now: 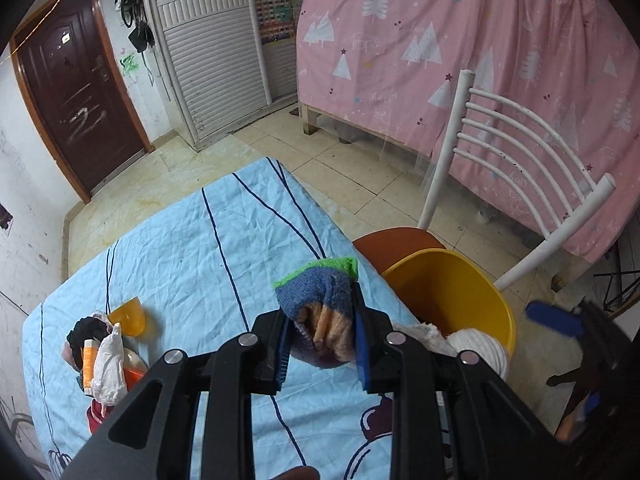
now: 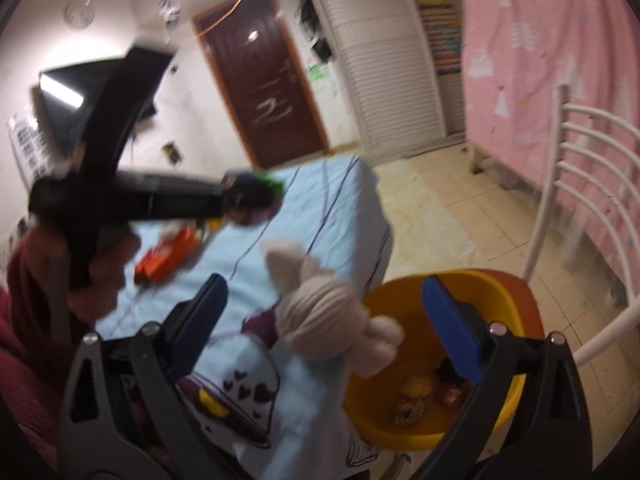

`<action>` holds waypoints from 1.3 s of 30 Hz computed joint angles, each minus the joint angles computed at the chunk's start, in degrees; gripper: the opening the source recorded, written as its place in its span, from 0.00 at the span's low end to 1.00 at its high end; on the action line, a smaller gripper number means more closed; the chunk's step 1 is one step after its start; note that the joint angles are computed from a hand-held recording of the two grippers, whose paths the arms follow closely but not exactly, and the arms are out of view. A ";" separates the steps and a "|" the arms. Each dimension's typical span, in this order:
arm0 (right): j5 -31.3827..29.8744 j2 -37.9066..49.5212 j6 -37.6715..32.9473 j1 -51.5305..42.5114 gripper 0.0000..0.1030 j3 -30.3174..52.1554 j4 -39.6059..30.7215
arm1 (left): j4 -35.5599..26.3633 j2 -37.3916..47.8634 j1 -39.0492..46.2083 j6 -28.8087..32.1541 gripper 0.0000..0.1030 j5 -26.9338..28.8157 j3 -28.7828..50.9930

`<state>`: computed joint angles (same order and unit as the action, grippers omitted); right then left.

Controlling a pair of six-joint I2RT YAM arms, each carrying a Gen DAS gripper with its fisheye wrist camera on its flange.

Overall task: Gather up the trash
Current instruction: 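Carry both socks over to the yellow bin, then open the right tool to drop the knotted sock while the left tool drops the blue-green sock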

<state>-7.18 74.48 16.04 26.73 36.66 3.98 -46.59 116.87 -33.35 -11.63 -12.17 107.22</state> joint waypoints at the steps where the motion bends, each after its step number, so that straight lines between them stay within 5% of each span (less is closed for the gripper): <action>1: 0.30 2.11 -0.11 0.53 0.87 0.64 0.34 | -0.17 0.29 -0.02 -0.19 0.17 -0.04 0.29; 8: 0.39 7.88 0.73 1.43 0.54 1.74 3.07 | -0.63 1.09 -0.28 -0.04 0.17 -0.59 1.26; 19: -1.08 1.98 4.97 -6.93 0.53 -2.57 5.43 | -2.13 3.42 -1.96 0.08 0.17 -1.02 4.87; 27: 6.62 -0.72 4.27 -9.30 0.53 -3.10 2.25 | -4.10 6.94 -4.47 0.55 0.17 -0.60 9.78; 35: 6.46 -0.80 4.96 -12.96 0.54 -4.35 2.28 | -7.94 13.60 -6.34 1.66 0.18 6.25 19.08; 39: 6.82 -0.63 5.65 -13.34 0.55 -4.71 2.60 | -9.65 16.62 -6.26 1.00 0.42 9.09 23.45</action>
<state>-0.36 73.84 21.69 13.39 31.95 6.58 -56.24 133.49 -39.61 -10.63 -3.08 130.67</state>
